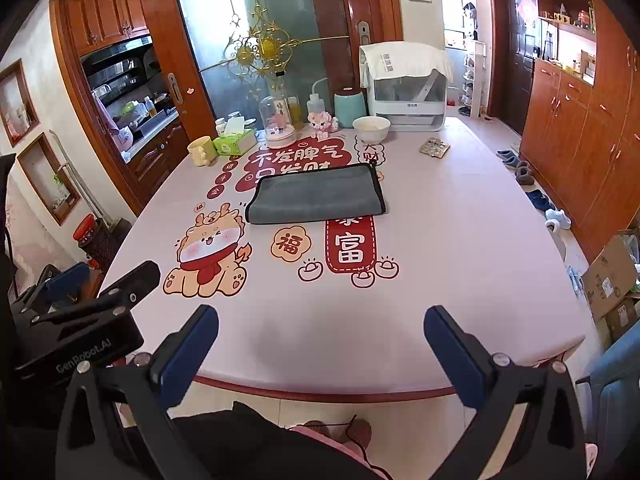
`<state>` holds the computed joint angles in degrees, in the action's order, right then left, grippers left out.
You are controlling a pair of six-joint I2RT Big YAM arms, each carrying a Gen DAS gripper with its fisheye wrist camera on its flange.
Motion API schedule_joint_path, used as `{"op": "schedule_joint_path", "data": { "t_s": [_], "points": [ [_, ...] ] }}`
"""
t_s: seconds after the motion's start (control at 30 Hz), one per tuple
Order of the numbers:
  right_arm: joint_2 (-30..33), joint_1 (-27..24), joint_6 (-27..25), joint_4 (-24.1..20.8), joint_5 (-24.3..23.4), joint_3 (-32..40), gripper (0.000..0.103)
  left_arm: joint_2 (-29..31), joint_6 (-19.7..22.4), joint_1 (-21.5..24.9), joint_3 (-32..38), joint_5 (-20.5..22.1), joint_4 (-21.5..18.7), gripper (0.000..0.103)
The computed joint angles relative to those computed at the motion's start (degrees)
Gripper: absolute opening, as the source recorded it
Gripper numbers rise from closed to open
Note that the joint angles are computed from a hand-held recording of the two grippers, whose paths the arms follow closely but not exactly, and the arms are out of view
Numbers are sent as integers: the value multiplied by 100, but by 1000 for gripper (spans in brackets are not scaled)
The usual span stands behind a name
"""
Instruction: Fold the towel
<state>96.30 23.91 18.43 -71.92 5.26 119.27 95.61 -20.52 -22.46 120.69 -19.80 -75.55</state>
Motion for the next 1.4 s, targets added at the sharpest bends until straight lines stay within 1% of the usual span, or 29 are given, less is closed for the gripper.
{"op": "schedule_joint_path", "data": {
  "t_s": [0.13, 1.4],
  "points": [
    [11, -16, 4, -37, -23, 7, 103, 16, 6, -20, 23, -76, -21, 103],
    [-2, -148, -37, -33, -169, -141, 103, 71, 2, -62, 99, -98, -55, 103]
  ]
}}
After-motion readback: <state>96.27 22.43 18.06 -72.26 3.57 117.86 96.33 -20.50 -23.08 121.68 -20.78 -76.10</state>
